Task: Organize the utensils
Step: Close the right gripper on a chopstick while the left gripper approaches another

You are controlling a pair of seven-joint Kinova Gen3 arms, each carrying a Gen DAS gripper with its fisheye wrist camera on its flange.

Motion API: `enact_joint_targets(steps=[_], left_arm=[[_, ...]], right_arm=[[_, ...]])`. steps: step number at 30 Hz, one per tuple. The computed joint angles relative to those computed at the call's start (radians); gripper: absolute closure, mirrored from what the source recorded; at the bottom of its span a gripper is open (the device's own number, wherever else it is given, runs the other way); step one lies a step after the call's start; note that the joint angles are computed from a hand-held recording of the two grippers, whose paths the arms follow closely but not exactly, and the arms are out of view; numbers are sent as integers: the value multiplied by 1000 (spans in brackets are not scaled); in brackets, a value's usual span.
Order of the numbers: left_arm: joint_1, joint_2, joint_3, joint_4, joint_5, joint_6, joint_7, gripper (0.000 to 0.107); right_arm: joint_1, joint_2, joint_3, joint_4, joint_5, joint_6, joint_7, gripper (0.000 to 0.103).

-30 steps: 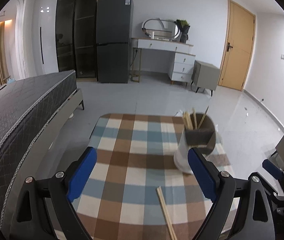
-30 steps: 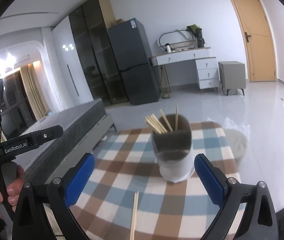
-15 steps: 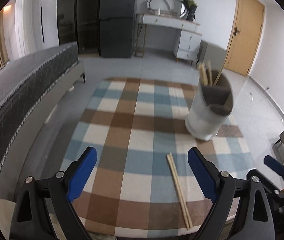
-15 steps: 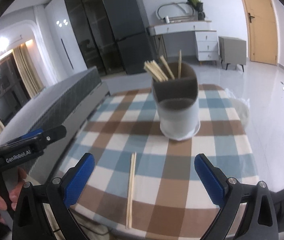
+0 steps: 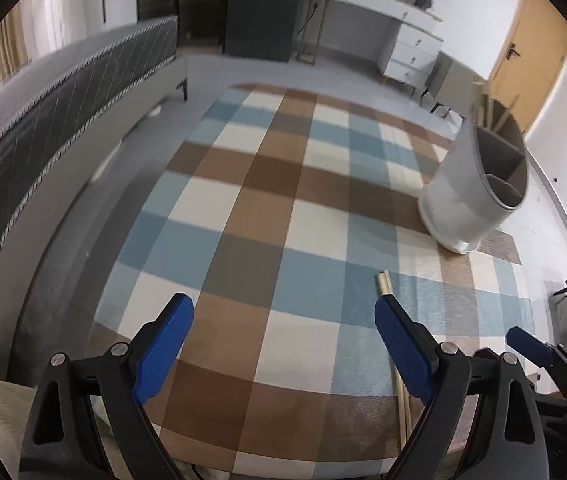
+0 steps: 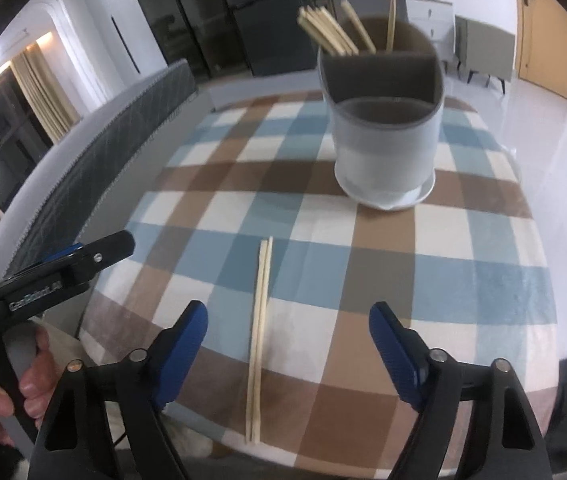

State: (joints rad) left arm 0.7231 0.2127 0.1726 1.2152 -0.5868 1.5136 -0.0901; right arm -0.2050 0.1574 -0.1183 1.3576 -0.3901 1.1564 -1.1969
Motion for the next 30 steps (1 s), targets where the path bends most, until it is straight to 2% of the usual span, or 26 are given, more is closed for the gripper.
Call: enact_joint_targets(steps=[4, 7, 8, 10, 13, 18, 21, 24, 30], left_arm=[[-45, -21, -4, 28, 79, -26, 8, 18], [-63, -19, -2, 23, 109, -8, 2, 18], [-71, -27, -3, 31, 121, -18, 7, 18], [-88, -46, -2, 51, 142, -44, 18, 18], [-106, -55, 4, 57, 160, -49, 22, 18], [-165, -92, 5, 112, 251, -112, 19, 18], [-191, -104, 11, 130, 286, -125, 20, 18], [-204, -112, 18, 137, 294, -129, 27, 18], [-220, -117, 27, 141, 311, -139, 22, 18]], right_arm=[[-20, 61, -11, -60, 13, 38, -21, 29], [-45, 114, -13, -115, 25, 78, -27, 31], [-58, 131, -22, -137, 56, 88, -42, 34], [-81, 166, -26, -179, 88, 114, -52, 46], [-130, 209, -23, -241, 166, 146, -74, 49], [-165, 301, -25, -367, 204, 266, -77, 56], [-199, 329, -14, -412, 250, 306, -87, 68], [-214, 341, -7, -435, 275, 323, -92, 75], [-241, 370, -1, -490, 298, 372, -118, 76]])
